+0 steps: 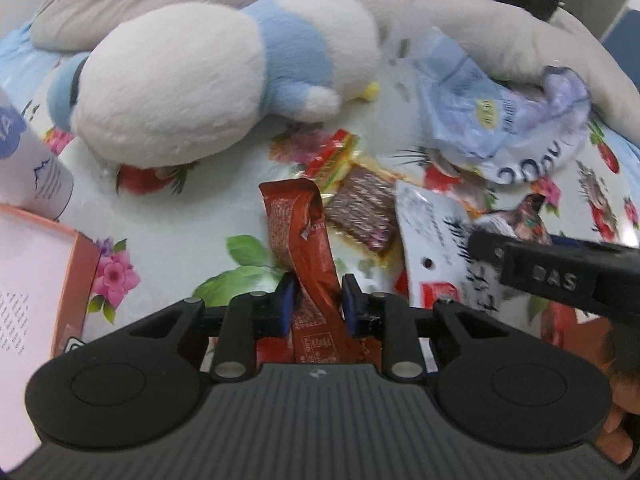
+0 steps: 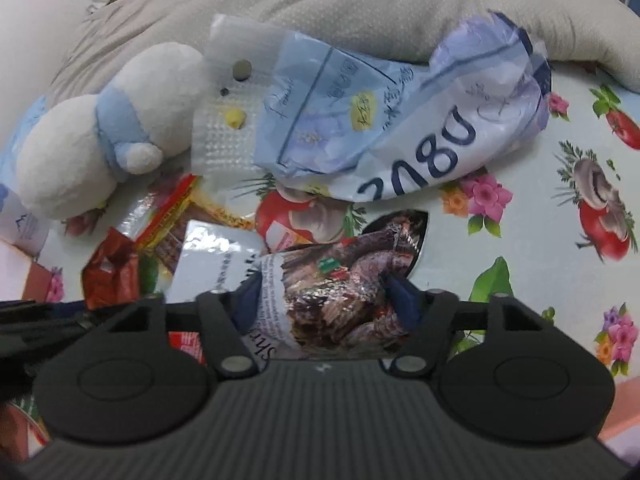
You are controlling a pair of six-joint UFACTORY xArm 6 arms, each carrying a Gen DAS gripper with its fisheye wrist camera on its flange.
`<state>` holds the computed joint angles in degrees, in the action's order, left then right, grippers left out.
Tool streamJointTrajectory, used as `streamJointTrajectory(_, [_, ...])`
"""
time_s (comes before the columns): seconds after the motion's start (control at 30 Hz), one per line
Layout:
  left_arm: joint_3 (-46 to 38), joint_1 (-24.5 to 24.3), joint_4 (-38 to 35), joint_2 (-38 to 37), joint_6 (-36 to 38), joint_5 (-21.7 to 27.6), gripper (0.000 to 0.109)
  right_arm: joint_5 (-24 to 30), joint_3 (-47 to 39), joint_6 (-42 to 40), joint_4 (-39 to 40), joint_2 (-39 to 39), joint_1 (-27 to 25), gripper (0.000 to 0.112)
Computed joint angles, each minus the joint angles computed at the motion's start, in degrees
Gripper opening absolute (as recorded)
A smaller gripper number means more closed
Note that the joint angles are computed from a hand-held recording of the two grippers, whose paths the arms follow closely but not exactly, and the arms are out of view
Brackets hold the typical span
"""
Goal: Organize snacks
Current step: 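Grasp red strip packet with left tool while right grasps brown nut bag, then carry both held snacks into the open pink box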
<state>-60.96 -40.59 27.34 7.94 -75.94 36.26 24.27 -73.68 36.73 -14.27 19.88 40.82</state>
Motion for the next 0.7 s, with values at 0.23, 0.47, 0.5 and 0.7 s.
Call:
streamJointTrajectory(0.23, [1.00, -3.88, -5.49, -3.88, 5.34, 0.56, 0.028, 2.86, 2.28, 4.53, -5.46, -5.18, 1.38, 0.063])
streamJointTrajectory(0.47, [4.11, -8.58, -6.50, -12.45, 5.50, 5.76, 0.028, 3.91, 10.65, 5.10, -7.98, -16.39, 2.99, 0.063])
streamJointTrajectory(0.5, [4.26, -9.13, -6.03, -13.40, 4.97, 6.49, 0.028, 3.59, 12.18, 4.46, -7.26, -18.30, 3.18, 0.063])
streamJointTrajectory(0.7, [4.09, -13.30, -5.02, -19.98, 2.16, 12.35, 0.028, 5.29, 19.69, 6.22, -8.35, -30.79, 5.61, 0.063])
